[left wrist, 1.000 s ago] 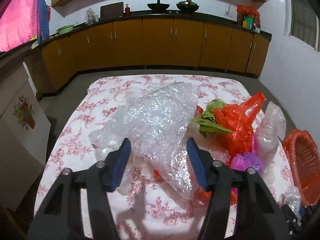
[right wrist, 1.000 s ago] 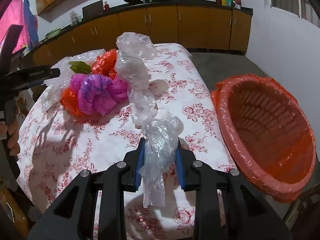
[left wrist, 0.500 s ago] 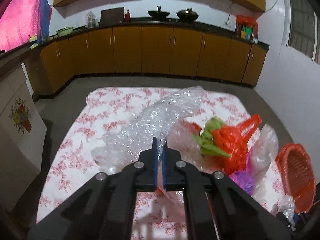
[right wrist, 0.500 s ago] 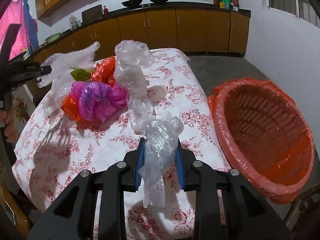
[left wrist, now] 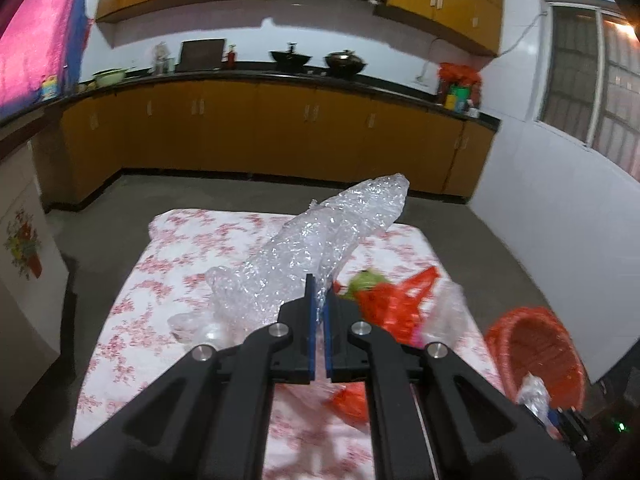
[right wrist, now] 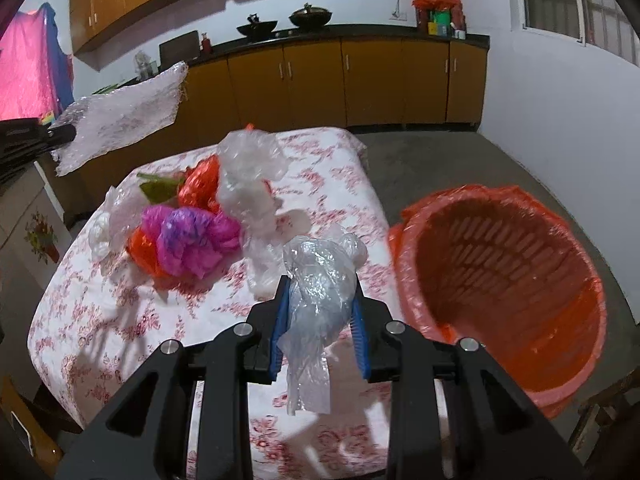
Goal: Collect trash
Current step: 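Carry both items over the wastebasket and open both tools to release them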
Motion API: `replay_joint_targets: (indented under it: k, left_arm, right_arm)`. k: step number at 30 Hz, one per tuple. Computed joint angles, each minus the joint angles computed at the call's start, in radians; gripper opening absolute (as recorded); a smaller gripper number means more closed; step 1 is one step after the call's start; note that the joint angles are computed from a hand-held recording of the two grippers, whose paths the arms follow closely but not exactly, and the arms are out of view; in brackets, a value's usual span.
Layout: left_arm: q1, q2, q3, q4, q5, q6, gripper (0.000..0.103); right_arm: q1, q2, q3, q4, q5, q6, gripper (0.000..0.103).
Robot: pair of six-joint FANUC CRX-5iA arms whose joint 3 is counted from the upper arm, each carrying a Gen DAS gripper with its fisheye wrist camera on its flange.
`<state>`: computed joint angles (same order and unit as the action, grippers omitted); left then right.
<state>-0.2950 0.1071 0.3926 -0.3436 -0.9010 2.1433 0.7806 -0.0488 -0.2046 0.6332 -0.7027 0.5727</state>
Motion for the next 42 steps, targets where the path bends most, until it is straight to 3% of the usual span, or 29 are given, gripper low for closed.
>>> replay_joint_targets:
  k: [17, 31, 42]
  left_arm:
    - [-0.102, 0.061, 0.016, 0.256, 0.086, -0.189, 0.005]
    - [-0.193, 0.250, 0.119, 0.470, 0.102, -0.325, 0.005]
    - [-0.242, 0.408, 0.241, 0.564, 0.076, -0.389, 0.005]
  right_arm:
    - [-0.100, -0.107, -0.083, 0.101, -0.028, -0.129, 0.029]
    - [-0.194, -0.160, -0.131, 0.117, -0.064, -0.155, 0.029]
    - [-0.266, -0.156, -0.114, 0.085, -0.058, -0.112, 0.029]
